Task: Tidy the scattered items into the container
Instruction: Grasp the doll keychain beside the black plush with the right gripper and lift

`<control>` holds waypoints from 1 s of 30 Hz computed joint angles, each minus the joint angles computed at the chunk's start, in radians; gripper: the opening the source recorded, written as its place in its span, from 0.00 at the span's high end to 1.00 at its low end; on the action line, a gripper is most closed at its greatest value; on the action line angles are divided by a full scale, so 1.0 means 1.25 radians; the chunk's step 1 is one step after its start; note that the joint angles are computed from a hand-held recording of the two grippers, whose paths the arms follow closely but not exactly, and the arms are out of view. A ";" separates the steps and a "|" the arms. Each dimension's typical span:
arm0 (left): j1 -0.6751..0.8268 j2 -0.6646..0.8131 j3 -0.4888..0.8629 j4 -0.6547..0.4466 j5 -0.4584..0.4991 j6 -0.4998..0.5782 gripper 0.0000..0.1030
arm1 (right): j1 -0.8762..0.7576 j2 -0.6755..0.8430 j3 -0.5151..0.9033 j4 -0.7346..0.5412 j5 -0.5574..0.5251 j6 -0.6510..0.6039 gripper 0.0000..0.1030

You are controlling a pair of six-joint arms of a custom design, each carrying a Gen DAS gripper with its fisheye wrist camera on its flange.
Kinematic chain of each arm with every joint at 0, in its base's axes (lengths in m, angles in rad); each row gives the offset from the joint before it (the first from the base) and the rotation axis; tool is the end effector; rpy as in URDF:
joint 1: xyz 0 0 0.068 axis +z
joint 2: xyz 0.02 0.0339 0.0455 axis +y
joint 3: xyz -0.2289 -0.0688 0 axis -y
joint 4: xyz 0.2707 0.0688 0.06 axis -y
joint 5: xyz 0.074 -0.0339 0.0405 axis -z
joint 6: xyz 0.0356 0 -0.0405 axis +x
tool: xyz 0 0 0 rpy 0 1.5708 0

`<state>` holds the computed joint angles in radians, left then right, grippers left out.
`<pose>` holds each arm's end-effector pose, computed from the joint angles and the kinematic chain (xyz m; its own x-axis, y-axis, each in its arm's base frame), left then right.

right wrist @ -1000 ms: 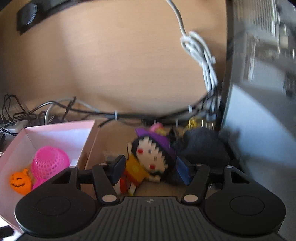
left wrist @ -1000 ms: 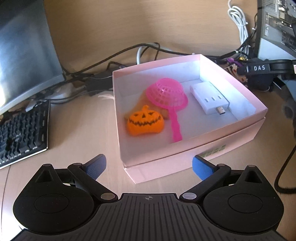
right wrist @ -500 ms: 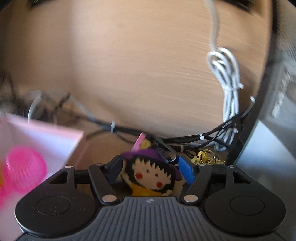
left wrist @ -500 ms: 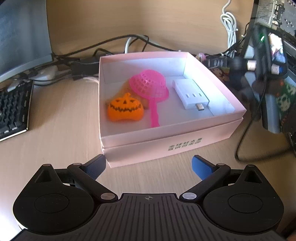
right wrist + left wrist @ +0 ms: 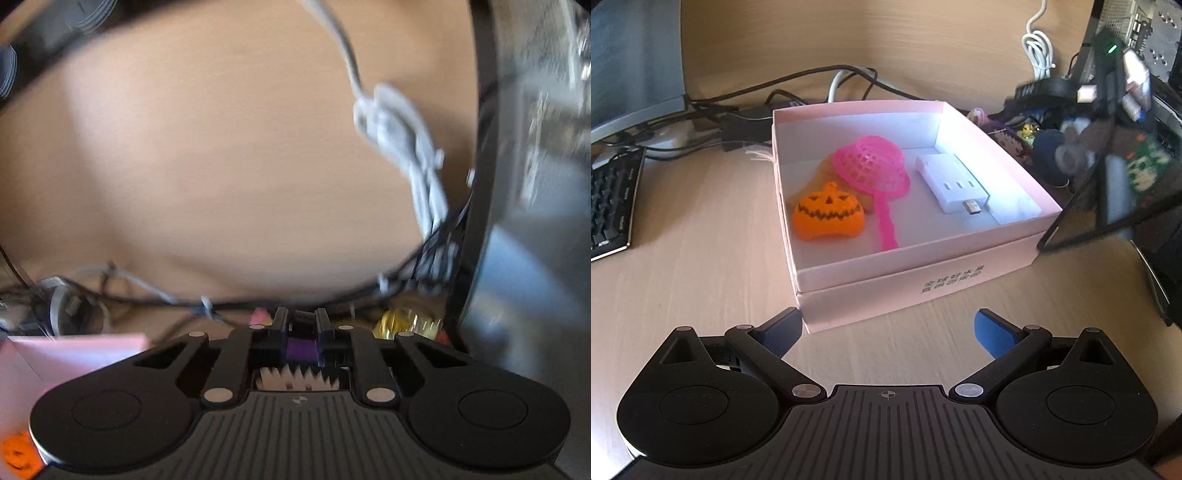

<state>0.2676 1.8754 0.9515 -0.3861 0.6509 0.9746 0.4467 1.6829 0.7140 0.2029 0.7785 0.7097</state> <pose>0.3202 0.0654 0.0532 -0.5726 0.5256 -0.6292 0.7375 0.6654 -0.1153 0.2993 0.1157 0.0829 -0.3773 0.3337 -0.8639 0.5203 0.8481 0.1003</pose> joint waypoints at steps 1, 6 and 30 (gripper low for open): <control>0.004 -0.006 -0.006 -0.003 0.003 0.007 0.01 | 0.020 -0.044 -0.014 -0.019 0.020 -0.002 0.87; 0.052 -0.073 -0.066 -0.048 0.041 0.098 0.01 | 0.157 -0.302 -0.105 -0.159 0.133 0.022 0.87; 0.299 -0.132 -0.084 -0.478 0.086 0.612 0.01 | 0.615 -0.317 -0.001 -0.413 0.031 0.202 0.87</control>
